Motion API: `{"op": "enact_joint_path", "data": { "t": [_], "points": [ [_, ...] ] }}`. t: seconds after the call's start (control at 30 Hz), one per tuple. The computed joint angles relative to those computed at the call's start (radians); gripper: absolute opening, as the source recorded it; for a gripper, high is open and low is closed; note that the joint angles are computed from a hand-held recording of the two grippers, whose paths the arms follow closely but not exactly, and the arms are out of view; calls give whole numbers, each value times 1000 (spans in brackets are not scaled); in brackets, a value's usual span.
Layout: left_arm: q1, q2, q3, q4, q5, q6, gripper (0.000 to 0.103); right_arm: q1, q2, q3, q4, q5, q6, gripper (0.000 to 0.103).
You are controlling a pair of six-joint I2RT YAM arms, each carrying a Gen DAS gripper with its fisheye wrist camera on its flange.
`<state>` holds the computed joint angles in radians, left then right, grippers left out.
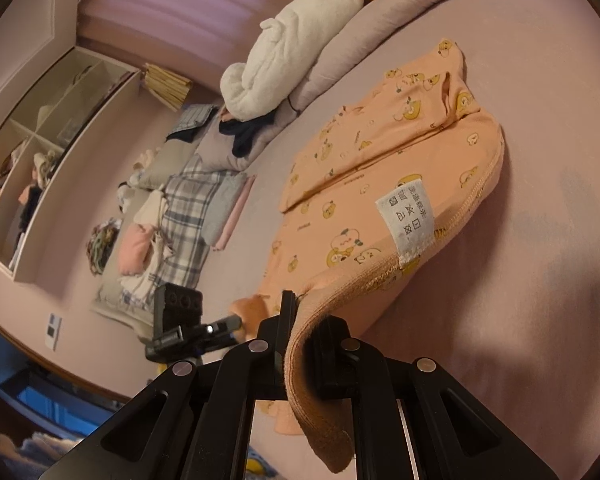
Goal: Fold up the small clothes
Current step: 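Lift the hem with both grippers and fold it over toward the collar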
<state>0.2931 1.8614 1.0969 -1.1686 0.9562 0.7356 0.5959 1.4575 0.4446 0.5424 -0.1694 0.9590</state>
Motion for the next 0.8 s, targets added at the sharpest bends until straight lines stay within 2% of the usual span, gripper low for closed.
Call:
{"op": "enact_joint_path", "data": {
  "t": [0.1, 0.13, 0.17, 0.23, 0.3, 0.37, 0.5, 0.6, 0.7, 0.8],
  "points": [
    [13, -19, -18, -63, -12, 91, 58, -1, -5, 0, -13, 2, 1, 10],
    [17, -30, -34, -60, -14, 95, 54, -3, -5, 0, -16, 0, 1, 10],
    [20, -39, -49, -52, -23, 88, 48, -3, -4, 1, -20, 0, 0, 10],
    [17, -47, -79, -14, -33, 45, 23, 1, -5, 5, -30, 6, -4, 10],
    [20, -54, -94, 13, -27, 17, 15, 4, -10, 4, -42, 12, -11, 10],
    [35, -36, -92, -6, 14, 24, 6, 9, -22, 10, -73, 25, -22, 10],
    [76, 10, -56, -115, 141, 93, 5, 12, -46, -11, -59, 43, -19, 10],
    [91, 30, -25, -165, 215, 112, 4, -7, -57, -47, 18, 30, 6, 10],
    [87, 12, -7, -148, 259, 68, 4, -30, -72, -64, 72, 16, 14, 10],
    [65, 4, 39, -117, 322, -25, 4, -51, -67, -51, 102, 6, 9, 10]
  ]
}}
